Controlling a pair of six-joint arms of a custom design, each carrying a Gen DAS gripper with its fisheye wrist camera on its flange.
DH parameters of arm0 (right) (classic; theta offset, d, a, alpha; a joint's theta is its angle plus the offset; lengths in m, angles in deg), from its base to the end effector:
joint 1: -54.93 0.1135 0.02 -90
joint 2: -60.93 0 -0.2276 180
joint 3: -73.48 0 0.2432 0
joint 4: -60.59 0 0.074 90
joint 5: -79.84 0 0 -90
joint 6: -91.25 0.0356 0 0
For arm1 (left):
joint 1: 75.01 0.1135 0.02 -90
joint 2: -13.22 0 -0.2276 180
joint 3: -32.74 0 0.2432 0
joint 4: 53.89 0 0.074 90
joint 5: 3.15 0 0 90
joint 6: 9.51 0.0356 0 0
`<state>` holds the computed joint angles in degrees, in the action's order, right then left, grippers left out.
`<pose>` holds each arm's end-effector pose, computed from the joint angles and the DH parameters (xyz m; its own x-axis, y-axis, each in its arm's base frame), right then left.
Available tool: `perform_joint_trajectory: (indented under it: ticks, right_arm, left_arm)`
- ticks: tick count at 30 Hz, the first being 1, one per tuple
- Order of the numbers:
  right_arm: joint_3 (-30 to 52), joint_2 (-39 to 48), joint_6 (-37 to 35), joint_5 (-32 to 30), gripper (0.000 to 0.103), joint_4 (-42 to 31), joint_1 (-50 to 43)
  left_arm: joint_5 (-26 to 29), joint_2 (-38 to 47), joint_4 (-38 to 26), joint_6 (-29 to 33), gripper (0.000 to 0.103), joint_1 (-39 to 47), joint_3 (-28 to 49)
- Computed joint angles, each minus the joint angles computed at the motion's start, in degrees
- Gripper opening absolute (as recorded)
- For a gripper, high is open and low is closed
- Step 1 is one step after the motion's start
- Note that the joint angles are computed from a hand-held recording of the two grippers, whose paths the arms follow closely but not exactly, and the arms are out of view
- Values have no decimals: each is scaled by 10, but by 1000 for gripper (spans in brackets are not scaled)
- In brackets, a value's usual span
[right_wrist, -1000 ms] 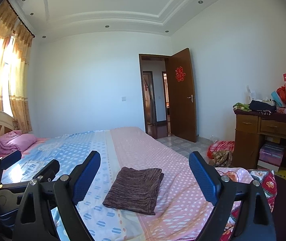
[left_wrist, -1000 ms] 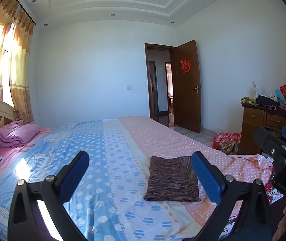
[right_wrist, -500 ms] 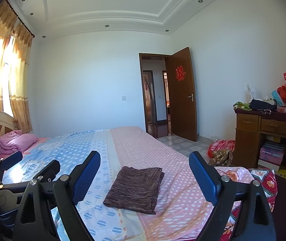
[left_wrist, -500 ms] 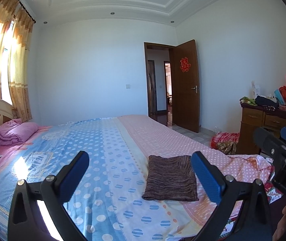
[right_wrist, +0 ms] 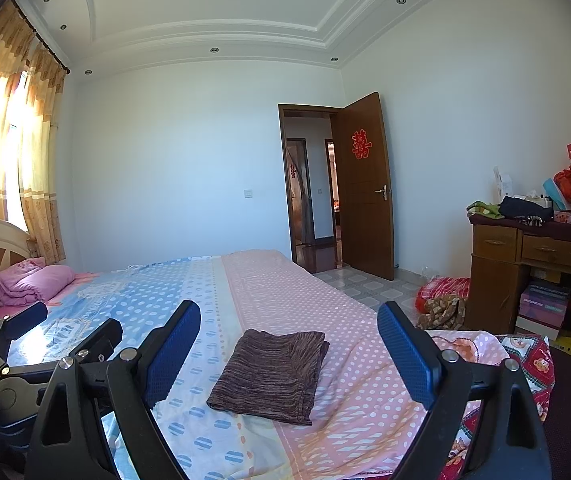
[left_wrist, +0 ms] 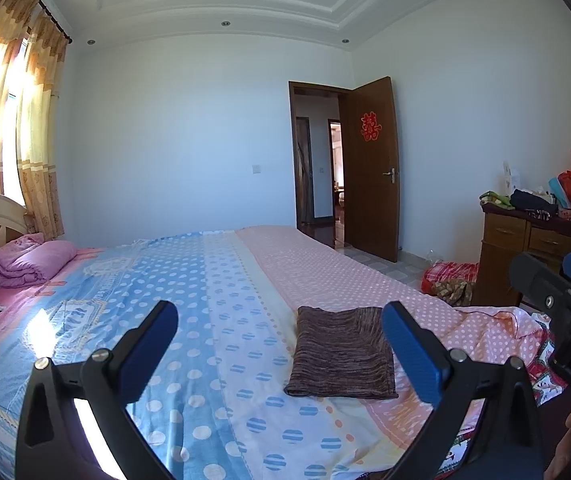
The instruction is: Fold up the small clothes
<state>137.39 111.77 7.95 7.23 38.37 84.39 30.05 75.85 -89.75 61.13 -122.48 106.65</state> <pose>0.1966 0.0988 0.3278 -0.1623 0.0362 -0.9861 -0.1948 0.9785 0.0680 0.1834 -0.1559 0.3243 -0.2285 -0.0194 -0.9733 -0.1978 0.9799 0.0269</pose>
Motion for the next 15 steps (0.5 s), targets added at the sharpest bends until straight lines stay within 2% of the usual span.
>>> perform_joint_trajectory:
  ticks: [9, 15]
  right_arm:
    - [2, 2, 0, -6, 91, 1, -10]
    - [2, 2, 1, -5, 91, 0, -9]
  left_arm:
    - [10, 6, -3, -1, 103, 6, 4]
    - [-22, 44, -26, -7, 103, 4, 30]
